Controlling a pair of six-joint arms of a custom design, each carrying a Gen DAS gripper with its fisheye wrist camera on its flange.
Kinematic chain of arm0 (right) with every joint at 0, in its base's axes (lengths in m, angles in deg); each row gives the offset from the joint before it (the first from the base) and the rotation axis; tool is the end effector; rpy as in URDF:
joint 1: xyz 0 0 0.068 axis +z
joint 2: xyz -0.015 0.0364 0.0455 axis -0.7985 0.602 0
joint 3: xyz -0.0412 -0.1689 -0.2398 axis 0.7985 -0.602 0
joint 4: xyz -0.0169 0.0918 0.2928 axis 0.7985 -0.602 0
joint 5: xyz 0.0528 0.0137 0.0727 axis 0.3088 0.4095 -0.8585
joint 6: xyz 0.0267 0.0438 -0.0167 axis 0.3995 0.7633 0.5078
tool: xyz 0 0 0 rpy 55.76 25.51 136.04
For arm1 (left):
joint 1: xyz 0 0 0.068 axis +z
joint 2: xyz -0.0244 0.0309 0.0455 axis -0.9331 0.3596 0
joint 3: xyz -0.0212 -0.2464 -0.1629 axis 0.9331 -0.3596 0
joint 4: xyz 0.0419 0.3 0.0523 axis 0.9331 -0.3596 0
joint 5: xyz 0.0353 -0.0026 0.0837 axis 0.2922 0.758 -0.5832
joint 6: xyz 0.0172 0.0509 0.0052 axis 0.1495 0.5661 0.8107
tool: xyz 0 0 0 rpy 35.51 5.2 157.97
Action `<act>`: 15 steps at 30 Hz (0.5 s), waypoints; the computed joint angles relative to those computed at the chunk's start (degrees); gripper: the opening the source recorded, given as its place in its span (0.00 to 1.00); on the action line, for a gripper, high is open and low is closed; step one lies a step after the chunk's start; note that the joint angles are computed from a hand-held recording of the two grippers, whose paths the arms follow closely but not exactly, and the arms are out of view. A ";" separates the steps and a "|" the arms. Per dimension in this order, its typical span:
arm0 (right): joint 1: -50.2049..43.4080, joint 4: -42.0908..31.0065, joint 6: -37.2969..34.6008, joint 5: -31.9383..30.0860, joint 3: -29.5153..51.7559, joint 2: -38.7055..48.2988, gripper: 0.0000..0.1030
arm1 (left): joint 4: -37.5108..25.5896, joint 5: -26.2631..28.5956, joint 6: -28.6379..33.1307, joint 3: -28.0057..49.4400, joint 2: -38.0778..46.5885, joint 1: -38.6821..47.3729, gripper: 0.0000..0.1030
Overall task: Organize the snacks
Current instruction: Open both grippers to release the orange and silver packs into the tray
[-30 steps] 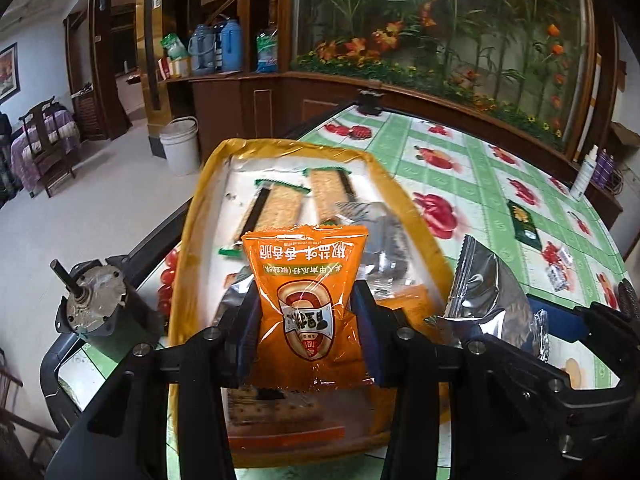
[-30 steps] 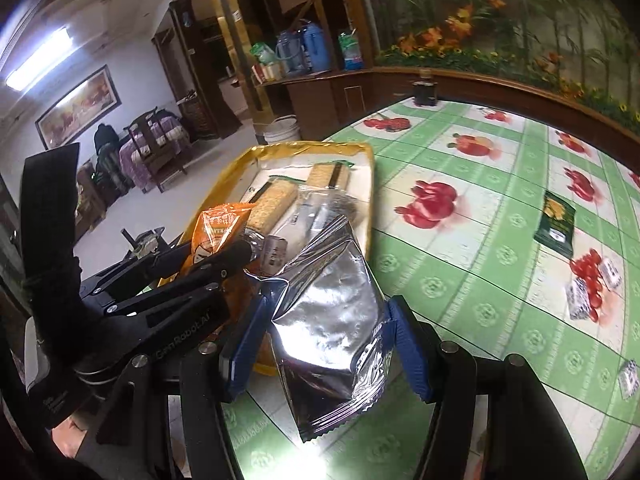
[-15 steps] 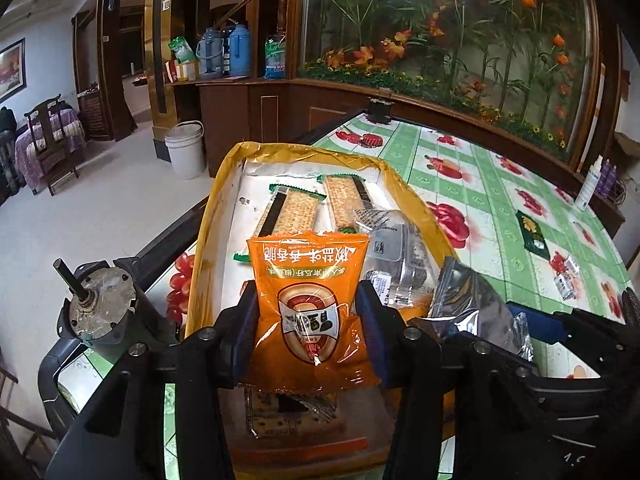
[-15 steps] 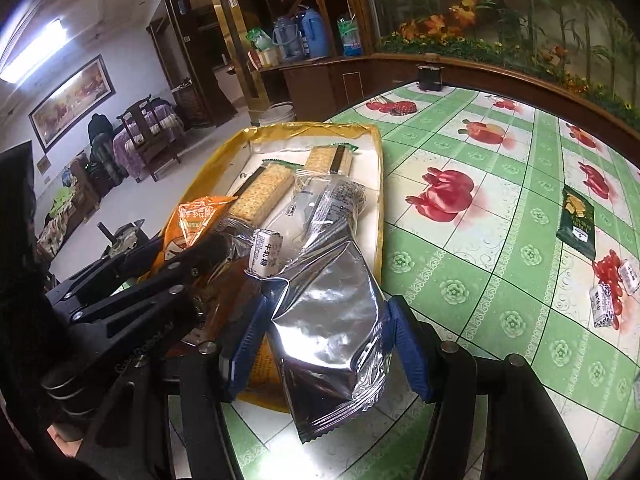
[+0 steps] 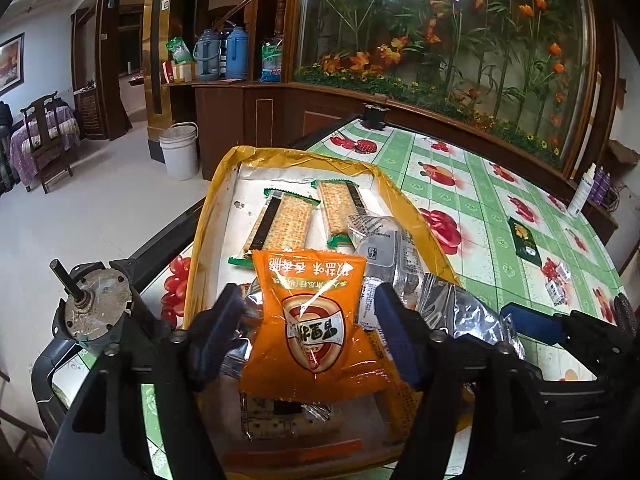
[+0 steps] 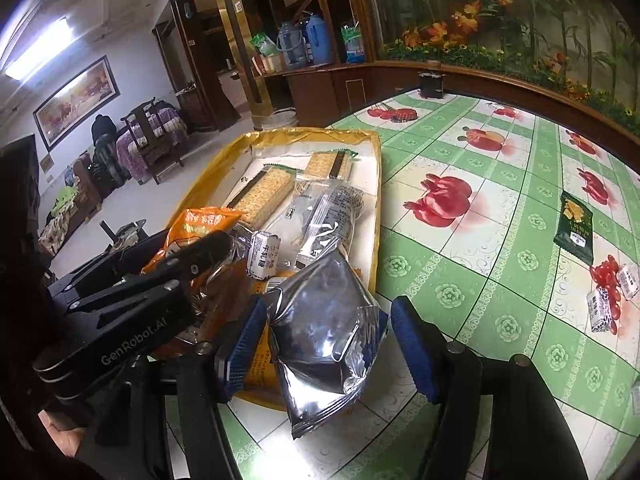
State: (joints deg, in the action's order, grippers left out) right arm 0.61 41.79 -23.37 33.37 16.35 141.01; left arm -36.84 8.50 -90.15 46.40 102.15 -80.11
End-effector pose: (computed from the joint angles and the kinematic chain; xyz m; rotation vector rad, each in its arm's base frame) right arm 0.1687 0.2031 0.0982 -0.0691 2.3764 0.2425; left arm 0.2014 -0.0429 0.0977 0.1875 2.2387 -0.2373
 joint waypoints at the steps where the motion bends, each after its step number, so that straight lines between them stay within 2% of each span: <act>1: 0.08 -0.19 0.04 0.21 -0.23 -0.54 0.65 | -0.17 0.58 -0.08 -0.09 -0.51 0.24 0.67; 8: 0.02 -0.77 0.72 0.67 -2.67 -5.48 0.65 | -2.67 2.00 -0.35 -0.29 -4.02 1.26 0.67; 15: -1.28 -1.69 2.13 0.11 -6.04 -12.97 0.65 | -7.10 1.97 -0.94 -1.35 -11.20 0.40 0.67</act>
State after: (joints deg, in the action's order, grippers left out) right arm -0.67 40.10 -21.24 33.48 10.32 128.04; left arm -43.94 10.46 -91.09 45.05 90.95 -79.71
